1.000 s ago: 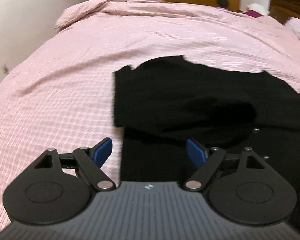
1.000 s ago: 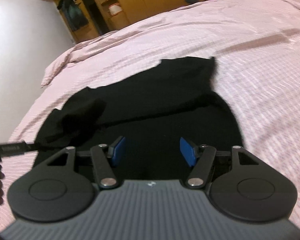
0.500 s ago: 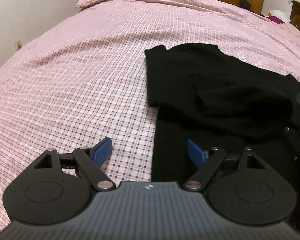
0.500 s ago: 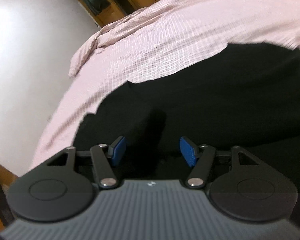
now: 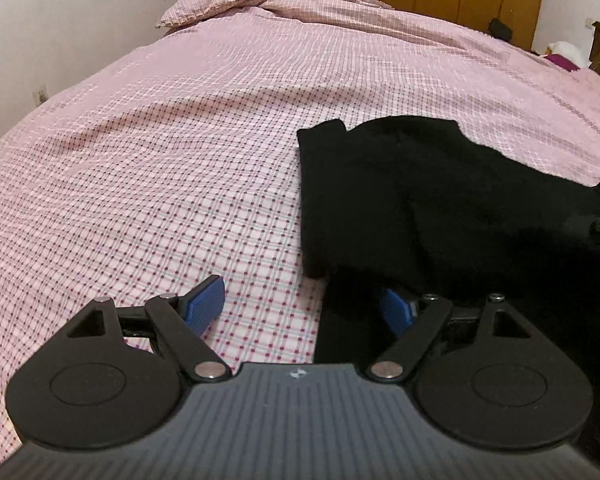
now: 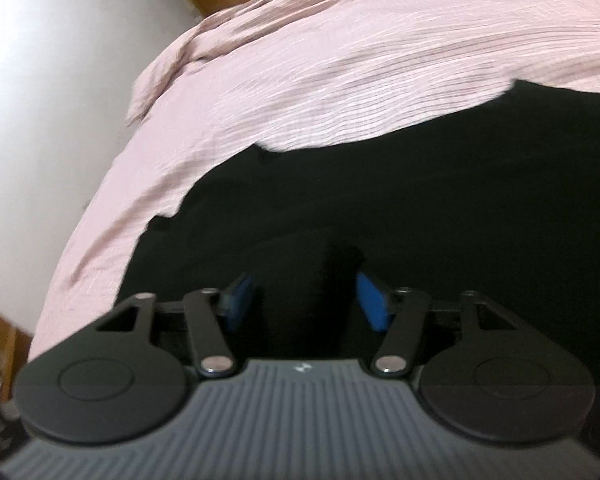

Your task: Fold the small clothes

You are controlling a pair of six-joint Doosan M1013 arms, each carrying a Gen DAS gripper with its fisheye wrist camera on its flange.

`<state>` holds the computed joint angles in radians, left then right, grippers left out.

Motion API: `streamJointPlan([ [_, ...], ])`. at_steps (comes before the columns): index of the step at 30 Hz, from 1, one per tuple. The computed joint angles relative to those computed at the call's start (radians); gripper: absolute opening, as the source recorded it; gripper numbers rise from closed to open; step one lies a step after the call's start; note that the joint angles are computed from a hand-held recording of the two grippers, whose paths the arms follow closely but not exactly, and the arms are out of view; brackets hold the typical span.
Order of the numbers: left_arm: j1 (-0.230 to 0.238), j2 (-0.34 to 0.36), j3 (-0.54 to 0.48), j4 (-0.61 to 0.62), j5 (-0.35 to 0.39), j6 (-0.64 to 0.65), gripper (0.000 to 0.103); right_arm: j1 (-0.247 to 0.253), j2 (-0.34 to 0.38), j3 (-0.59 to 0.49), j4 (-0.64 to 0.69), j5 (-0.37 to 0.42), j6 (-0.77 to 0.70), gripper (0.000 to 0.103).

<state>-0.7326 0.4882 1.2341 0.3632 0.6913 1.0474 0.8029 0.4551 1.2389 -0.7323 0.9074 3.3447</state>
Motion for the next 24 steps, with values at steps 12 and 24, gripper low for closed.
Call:
streamJointPlan([
  [12,-0.003,0.007,0.014,0.081,-0.025,-0.043,0.088,0.04,0.002,-0.033,-0.218,0.214,-0.052,0.008],
  [24,0.005,-0.003,0.021,0.031,-0.086,-0.032,0.089,0.032,0.01,0.018,-0.202,0.224,0.024,0.009],
])
